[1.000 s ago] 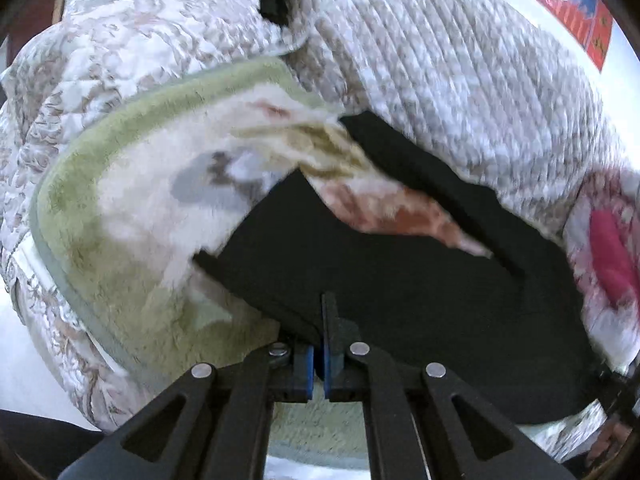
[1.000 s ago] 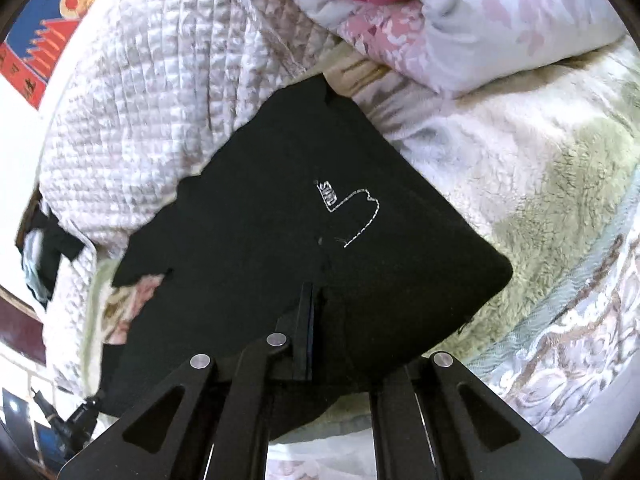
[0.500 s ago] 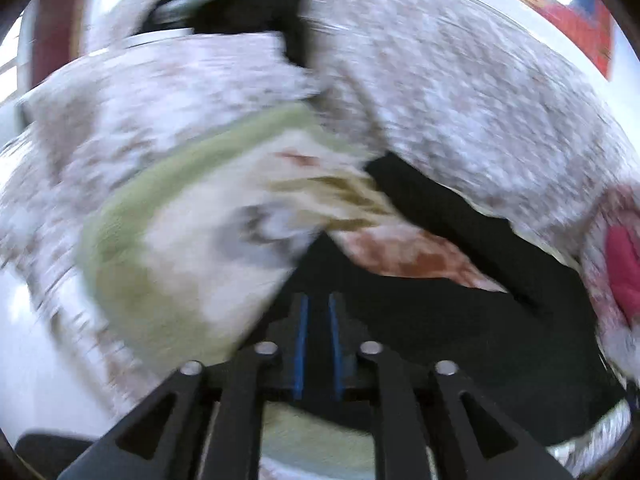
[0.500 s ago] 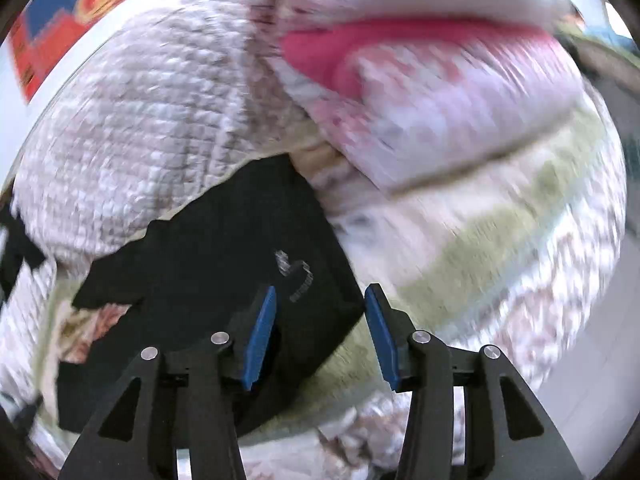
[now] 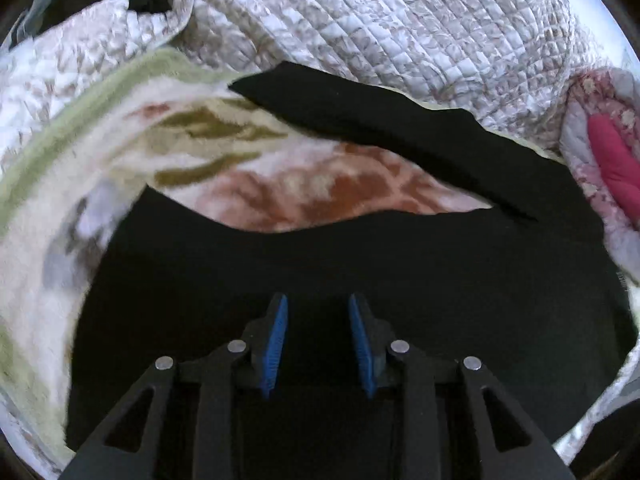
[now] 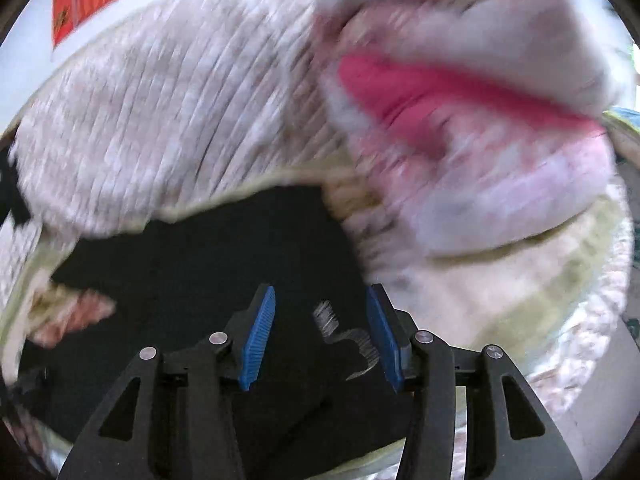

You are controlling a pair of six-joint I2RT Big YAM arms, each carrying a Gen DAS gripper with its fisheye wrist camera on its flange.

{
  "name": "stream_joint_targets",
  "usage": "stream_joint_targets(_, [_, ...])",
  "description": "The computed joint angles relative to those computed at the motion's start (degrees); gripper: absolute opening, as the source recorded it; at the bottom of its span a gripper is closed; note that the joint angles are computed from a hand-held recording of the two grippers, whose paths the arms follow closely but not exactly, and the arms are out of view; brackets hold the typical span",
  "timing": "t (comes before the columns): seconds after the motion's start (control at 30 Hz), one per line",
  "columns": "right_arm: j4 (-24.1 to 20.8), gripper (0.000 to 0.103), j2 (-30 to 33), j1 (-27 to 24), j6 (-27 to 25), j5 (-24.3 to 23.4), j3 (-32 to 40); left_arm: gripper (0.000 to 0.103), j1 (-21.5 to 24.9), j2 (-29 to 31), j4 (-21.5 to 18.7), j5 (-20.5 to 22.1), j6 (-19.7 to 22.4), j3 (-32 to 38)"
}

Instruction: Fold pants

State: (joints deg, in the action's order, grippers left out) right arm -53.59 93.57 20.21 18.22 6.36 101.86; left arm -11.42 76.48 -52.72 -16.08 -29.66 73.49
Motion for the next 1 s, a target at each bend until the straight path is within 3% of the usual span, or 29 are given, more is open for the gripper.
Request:
stream_joint_targets(0.13, [-7.5,0.049,5.5,0.0,-0.7,-2.7,3.1,0.038,-0.4,1.2,-0.7,-6.2,-0.2,0.2])
stream_joint_targets(0.27, [-5.6,0.049,5.0,-0.2,-0.7,-3.4,3.6,0.038,1.1,1.3,-3.6,-7.8,-3.0,1.2])
stream_joint_targets(0.4, [-4.7,0.049,5.2,0.8,-1.7,-5.2,4.5,0.038,1.4,0.6,-3.9,-5.8,-4.6,2.3])
stream_joint_targets(0.53, [-5.2,0.049,7.3,3.0,-5.0,-8.6,7.7,0.038,-2.1,0.7,-2.3,-6.0,-1.5,4.7])
stream_joint_targets(0.73, [-5.6,0.053,10.2,6.0,-8.3,-11.1,11.6,0.039,-5.7,3.5,-1.0,-3.1,0.9,8.8])
stream_joint_targets(1.0, [-6.2,0.053,10.9,7.7,-10.4,-11.3,9.1,0.040,-7.6,5.7,1.0,-0.7,1.9,7.5])
